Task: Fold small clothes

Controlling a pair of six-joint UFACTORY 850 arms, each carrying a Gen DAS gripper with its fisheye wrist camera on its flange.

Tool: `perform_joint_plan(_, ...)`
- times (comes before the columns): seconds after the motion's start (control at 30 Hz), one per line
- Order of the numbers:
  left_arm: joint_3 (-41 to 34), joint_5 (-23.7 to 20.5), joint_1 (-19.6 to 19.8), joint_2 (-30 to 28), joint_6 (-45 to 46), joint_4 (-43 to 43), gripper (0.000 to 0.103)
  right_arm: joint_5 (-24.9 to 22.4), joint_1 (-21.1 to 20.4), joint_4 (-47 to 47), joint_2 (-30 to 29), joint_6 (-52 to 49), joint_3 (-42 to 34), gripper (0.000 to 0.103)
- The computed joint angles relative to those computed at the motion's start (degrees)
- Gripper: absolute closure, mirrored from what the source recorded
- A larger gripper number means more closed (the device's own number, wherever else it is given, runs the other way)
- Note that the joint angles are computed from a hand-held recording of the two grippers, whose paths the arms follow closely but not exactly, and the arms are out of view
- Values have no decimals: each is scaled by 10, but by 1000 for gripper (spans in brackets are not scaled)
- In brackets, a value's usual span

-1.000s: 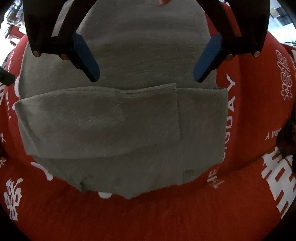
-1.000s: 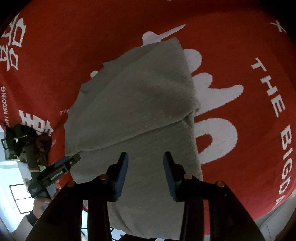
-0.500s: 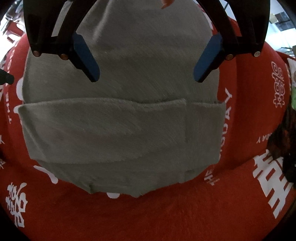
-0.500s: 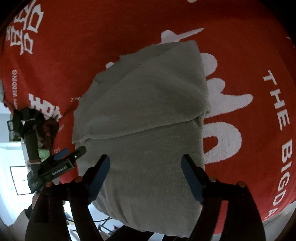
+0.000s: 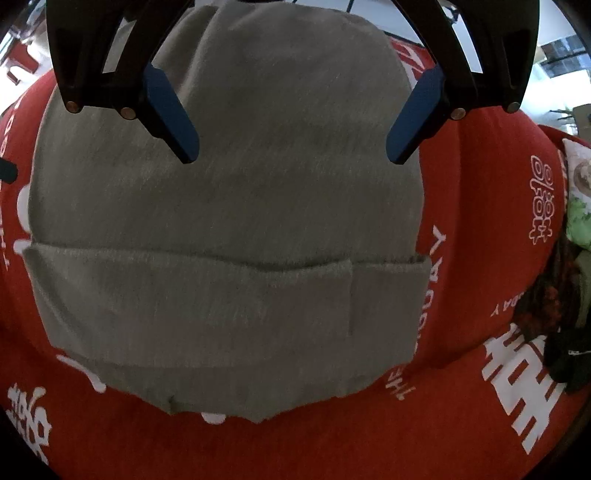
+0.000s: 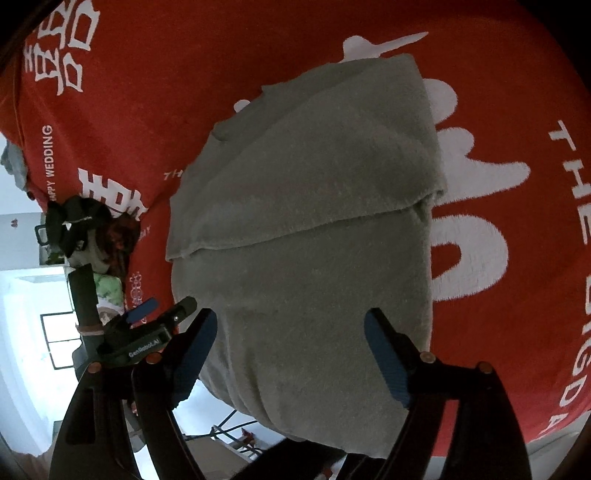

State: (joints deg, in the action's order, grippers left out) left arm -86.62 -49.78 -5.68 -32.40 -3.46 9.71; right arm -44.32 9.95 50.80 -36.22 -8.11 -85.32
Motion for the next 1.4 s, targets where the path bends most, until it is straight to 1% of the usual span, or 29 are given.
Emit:
perform_joint_plan(0.13,29,4,19,16,46,-56,1,18,7,4,17,13,31,19)
perform_joint_plan(0.23,66,16,41,44,71,-92,2,30,14,9,34,22,60,19)
perform_joint_plan(0.33,104,25,55,71,69,-73,1,29,25,-18,46,55,82,19)
perform_joint_plan(0.43,143,30,83,94,92,-79,1,33,33,-30,64,70,111,19)
perform_joint_plan(0.5,163,31,100,105,99,-79,1,39,37,-30,81,76,139,19)
perform_joint_plan(0.6,198,30,121,120,87,-50,1,46,44,-32,107,94,186,19)
perform_joint_plan(0.67,220,36,132,130,91,-45,1,47,48,-27,122,100,215,19)
perform_joint_plan(0.8,256,42,158,138,145,-98,1,50,56,1,145,80,269,19)
perform_joint_plan(0.97,292,40,180,132,234,-189,1,42,74,-1,129,61,306,19)
perform_joint_plan(1.1,325,53,182,132,268,-224,1,55,81,18,111,25,322,19)
perform_joint_plan(1.23,348,65,185,131,292,-254,1,79,85,76,95,-52,329,19)
perform_joint_plan(1.4,350,67,193,122,322,-285,2,59,84,153,69,-148,317,19)
